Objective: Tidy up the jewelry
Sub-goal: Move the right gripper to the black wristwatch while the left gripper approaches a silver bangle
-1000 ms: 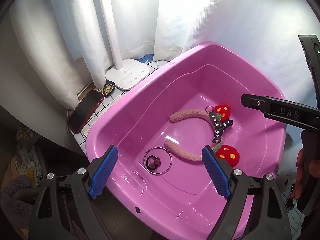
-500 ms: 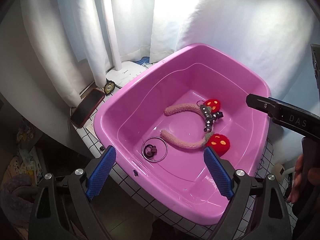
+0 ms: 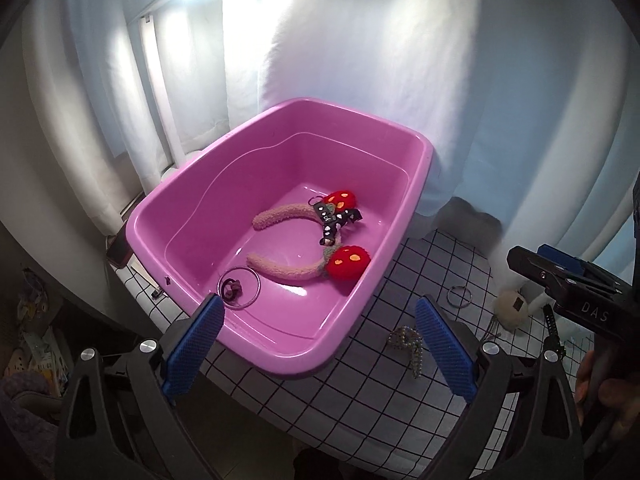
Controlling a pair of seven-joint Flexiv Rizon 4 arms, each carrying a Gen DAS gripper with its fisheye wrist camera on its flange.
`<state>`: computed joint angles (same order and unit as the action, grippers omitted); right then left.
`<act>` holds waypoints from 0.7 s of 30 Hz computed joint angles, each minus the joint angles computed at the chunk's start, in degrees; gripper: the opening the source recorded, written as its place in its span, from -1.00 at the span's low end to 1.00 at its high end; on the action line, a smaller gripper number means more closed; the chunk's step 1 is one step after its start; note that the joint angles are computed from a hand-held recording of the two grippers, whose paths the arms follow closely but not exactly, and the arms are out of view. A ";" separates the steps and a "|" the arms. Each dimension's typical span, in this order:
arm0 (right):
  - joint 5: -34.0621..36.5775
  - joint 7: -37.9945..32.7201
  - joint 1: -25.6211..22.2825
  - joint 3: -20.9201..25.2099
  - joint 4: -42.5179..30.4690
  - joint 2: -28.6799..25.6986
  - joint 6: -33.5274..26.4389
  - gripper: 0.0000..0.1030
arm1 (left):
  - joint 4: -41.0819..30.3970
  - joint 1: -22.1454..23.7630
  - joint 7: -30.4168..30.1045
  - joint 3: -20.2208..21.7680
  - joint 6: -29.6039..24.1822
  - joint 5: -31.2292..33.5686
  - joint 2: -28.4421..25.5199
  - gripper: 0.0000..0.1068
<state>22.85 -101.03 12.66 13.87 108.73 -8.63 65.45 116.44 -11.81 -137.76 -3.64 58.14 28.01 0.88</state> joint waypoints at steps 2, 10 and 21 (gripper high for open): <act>2.12 -1.72 -1.60 -0.16 3.27 2.85 0.59 0.50 | 0.25 -0.89 -0.01 -0.83 1.26 -0.73 -0.63 0.77; 5.37 -5.65 -4.82 -5.68 13.89 11.54 -1.23 0.50 | -1.80 -6.07 -3.44 -2.71 0.58 -0.04 -4.42 0.77; 1.26 -6.00 -6.90 -10.88 26.10 16.18 5.24 0.50 | -6.31 -14.67 -10.42 -1.82 -2.92 2.51 -12.27 0.77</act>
<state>24.11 -107.03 5.76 2.99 134.83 7.55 70.69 110.13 -26.47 -148.18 -5.46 55.23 30.52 -11.39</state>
